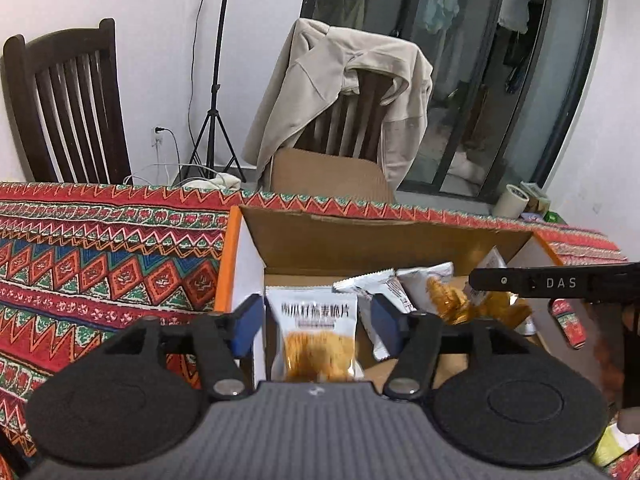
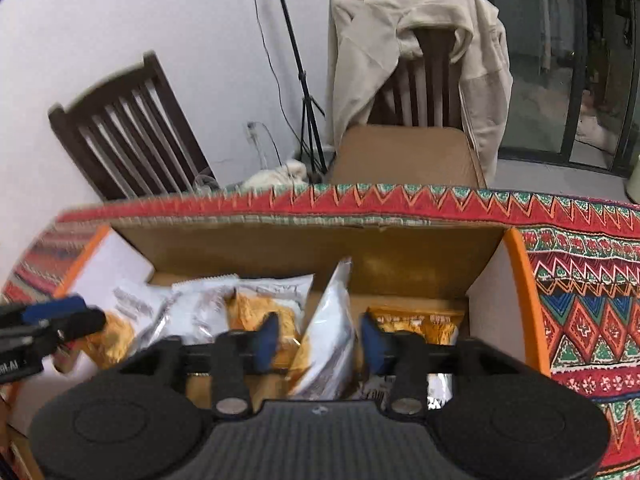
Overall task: Organize snacks
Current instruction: 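Lower the oat-crisp packet into the box with the left tool while the right lowers the silver bag, opening both, then withdraw both open tools from the box back toward the snack pile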
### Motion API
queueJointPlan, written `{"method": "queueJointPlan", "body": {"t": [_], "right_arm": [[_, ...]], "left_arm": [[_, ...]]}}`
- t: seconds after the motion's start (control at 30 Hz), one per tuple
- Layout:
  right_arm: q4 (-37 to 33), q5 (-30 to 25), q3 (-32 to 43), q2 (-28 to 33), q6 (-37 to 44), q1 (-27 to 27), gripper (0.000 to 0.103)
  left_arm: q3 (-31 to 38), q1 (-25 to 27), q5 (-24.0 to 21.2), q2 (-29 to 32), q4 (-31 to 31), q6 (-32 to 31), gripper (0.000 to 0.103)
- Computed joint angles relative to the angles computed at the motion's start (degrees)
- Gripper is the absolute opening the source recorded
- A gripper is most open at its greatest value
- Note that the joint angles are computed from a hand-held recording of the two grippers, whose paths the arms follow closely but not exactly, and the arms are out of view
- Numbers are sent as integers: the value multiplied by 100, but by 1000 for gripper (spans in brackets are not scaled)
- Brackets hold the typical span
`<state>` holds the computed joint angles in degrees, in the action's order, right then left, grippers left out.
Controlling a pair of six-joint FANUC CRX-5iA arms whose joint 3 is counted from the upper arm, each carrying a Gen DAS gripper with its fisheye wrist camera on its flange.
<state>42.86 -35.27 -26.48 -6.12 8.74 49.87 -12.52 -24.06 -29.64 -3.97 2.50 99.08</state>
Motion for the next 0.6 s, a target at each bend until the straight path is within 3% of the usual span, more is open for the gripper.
{"method": "queueJointPlan", "body": {"t": [0.1,0.3,0.43,0.5,0.6], "right_arm": [[425,-59,-158,-135,-298,0,57],[561,-379,-278,-595,-351,205,57],[684,-941,-424,-1184,-395,731,57],[796,-1327,-514,-1545,-443,1115,58],[1017,-2096,-623,-2084,-513,1873,72]], "left_arm": [[75,-36,-122,-109,-260,166,65],[7,-74,-481,-701,-470,270,69],[36,-293,-921,-1219,-800,398,72],[23,-422,-1166,-1560,-899,421,79],[-38,-594,-1472,-2086,-875,408,82]]}}
